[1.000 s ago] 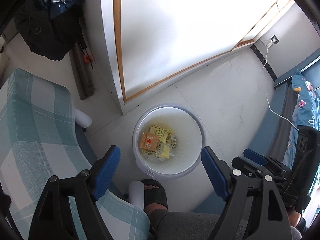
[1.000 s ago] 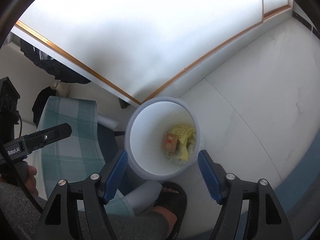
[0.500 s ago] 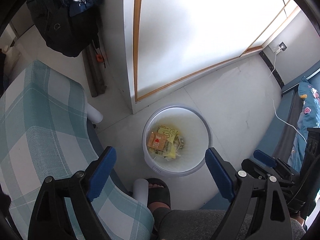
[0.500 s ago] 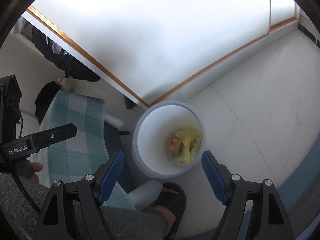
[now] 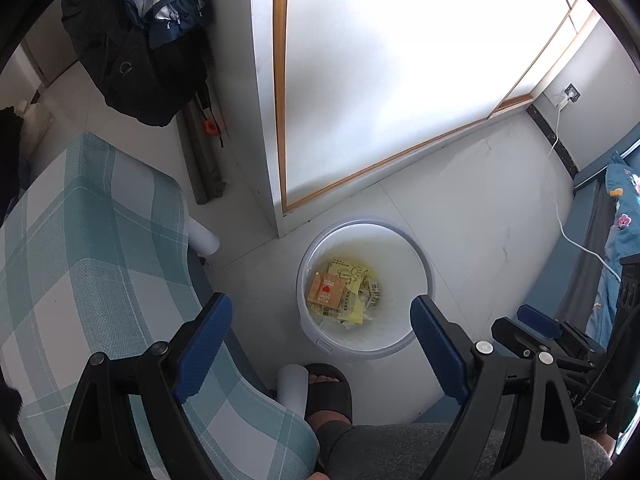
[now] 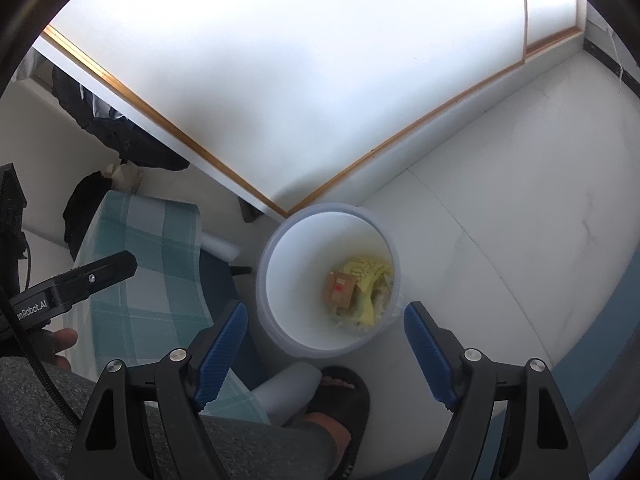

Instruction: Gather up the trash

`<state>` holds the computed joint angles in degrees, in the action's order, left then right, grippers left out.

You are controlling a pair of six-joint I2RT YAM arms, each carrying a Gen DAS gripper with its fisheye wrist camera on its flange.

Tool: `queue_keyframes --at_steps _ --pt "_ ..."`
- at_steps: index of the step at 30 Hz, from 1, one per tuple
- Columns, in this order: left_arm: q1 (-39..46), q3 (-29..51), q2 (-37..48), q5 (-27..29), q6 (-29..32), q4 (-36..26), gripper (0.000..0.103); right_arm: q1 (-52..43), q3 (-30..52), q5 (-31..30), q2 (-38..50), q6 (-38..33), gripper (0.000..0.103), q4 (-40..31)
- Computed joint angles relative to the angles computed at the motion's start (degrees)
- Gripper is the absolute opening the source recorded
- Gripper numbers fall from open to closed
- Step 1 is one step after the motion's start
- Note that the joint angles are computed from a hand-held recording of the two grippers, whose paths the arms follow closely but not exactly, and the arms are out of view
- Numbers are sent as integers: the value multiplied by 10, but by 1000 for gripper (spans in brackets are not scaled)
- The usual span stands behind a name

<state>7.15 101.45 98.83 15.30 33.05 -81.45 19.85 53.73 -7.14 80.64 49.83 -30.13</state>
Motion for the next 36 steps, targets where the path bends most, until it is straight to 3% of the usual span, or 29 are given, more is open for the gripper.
queue_keyframes --at_steps 36 --pt "-1 -10 -8 -5 -9 12 89 -13 -14 -4 0 5 81 4"
